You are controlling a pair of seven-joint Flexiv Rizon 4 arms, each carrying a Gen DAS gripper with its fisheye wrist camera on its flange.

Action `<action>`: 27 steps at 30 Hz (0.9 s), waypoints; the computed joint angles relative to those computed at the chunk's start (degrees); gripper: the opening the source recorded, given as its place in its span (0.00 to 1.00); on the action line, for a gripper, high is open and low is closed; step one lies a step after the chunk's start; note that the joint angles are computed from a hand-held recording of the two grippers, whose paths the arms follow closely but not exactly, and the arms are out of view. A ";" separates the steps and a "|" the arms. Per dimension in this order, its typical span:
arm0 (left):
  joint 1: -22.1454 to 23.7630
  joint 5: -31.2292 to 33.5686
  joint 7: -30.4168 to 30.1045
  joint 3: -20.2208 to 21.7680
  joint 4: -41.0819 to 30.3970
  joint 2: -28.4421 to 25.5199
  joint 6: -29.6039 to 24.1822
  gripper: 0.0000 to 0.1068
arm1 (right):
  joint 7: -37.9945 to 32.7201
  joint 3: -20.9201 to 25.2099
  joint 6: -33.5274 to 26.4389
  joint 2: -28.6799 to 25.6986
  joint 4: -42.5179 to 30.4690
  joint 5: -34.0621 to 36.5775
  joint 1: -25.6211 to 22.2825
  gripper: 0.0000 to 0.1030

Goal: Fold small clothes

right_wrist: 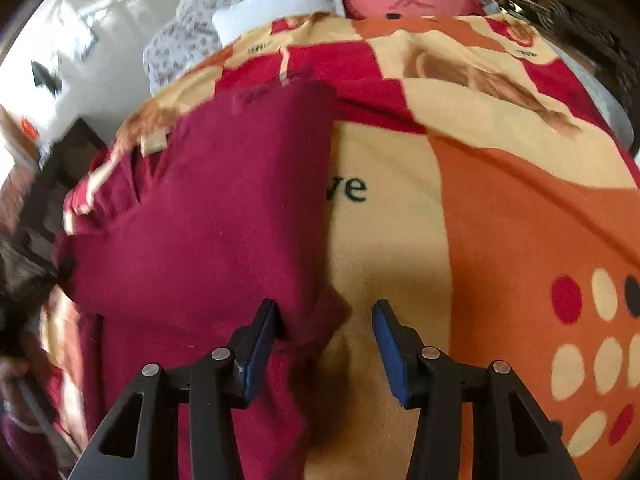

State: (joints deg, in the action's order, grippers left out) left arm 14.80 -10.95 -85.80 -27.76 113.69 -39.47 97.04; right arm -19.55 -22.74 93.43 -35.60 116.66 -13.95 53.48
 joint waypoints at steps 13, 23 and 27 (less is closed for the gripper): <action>-1.37 -1.16 -1.06 1.17 -0.19 0.55 -1.20 0.10 | -0.84 -8.31 0.41 -1.88 2.45 -7.96 7.18 0.46; -0.08 -0.54 0.48 -1.39 0.30 0.89 -0.64 0.10 | 1.94 -20.56 12.49 -9.40 2.82 12.45 18.64 0.14; -2.67 -0.76 0.63 1.42 -0.12 0.48 -1.87 0.10 | -2.15 -10.45 5.88 -4.30 3.02 10.72 12.16 0.14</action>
